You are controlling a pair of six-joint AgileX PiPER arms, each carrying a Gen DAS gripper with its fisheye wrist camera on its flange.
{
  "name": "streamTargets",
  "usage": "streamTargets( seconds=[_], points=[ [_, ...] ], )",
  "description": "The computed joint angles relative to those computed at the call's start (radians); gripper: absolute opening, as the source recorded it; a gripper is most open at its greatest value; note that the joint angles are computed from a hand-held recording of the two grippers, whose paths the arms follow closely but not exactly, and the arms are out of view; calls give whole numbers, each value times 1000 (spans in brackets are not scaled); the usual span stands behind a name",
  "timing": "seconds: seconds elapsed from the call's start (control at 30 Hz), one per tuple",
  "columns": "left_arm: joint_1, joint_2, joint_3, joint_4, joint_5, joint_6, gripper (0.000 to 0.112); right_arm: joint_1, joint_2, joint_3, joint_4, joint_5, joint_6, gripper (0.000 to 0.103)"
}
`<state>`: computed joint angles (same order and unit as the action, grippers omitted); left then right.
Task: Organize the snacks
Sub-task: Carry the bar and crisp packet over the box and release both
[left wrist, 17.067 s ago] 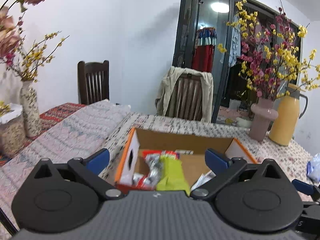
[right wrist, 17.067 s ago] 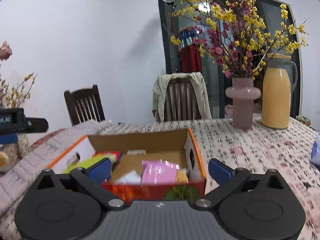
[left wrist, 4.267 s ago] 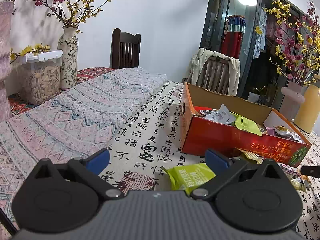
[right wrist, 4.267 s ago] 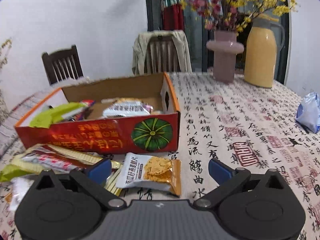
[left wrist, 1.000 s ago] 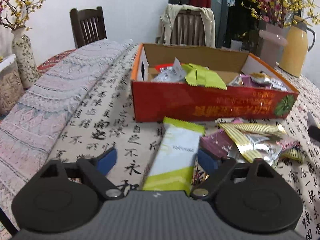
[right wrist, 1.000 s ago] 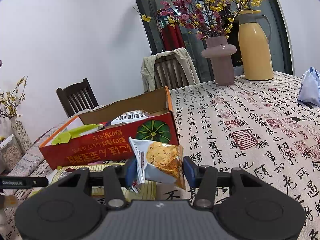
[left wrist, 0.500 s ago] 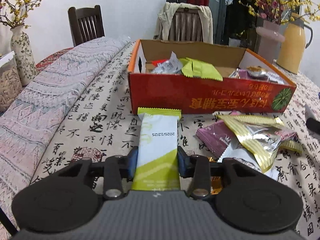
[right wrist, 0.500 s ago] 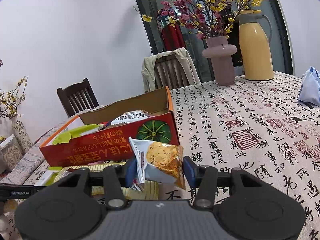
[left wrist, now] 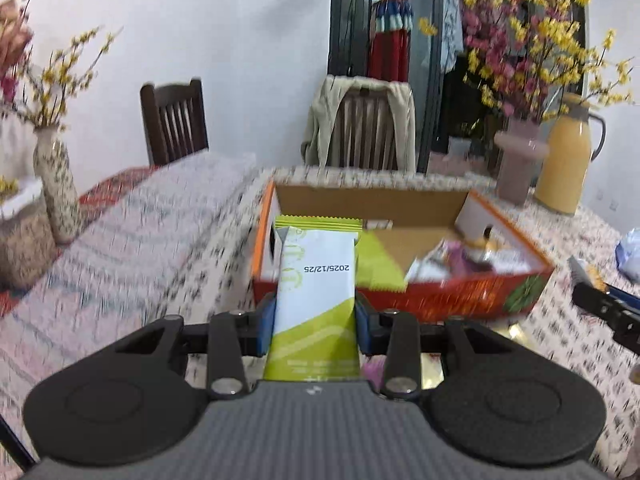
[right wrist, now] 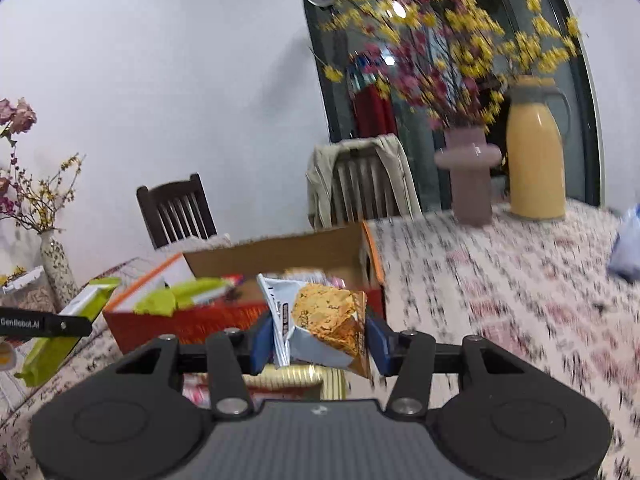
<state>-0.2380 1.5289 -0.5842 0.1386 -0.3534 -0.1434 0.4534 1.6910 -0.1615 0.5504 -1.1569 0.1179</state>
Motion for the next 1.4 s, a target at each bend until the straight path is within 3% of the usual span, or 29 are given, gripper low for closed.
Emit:
streamTargets(
  seconds=[0.27, 0.47, 0.63, 0.73, 0.8, 1.03, 1.23, 1.33, 1.37, 1.4],
  points=[
    [-68, 34, -154, -137, 46, 84, 39, -45, -87, -168, 35, 156, -196, 48],
    [-110, 138, -314, -380, 91, 276, 39, -124, -41, -321, 0, 255, -256, 48],
    [-117, 250, -438, -553, 98, 404, 39, -180, 68, -450, -39, 302, -250, 48],
    [-110, 303, -473, -552, 75, 381, 39, -202, 146, -497, -70, 277, -203, 48],
    [-97, 337, -482, -455, 55, 276, 39, -210, 184, -516, -77, 274, -206, 48],
    [-80, 397, -537, -417, 121, 252, 39, -216, 225, -548, -83, 306, -215, 48],
    [-88, 379, -490, -395, 65, 224, 43, -224, 230, -543, -98, 319, -196, 53],
    [-84, 364, -462, -370, 27, 183, 69, -228, 228, -536, -112, 318, -182, 66],
    [-87, 359, -451, -390, 6, 192, 88, -226, 225, -530, -116, 311, -179, 74],
    [-90, 355, -437, -408, -20, 201, 98, -226, 221, -524, -120, 306, -171, 81]
  ],
)
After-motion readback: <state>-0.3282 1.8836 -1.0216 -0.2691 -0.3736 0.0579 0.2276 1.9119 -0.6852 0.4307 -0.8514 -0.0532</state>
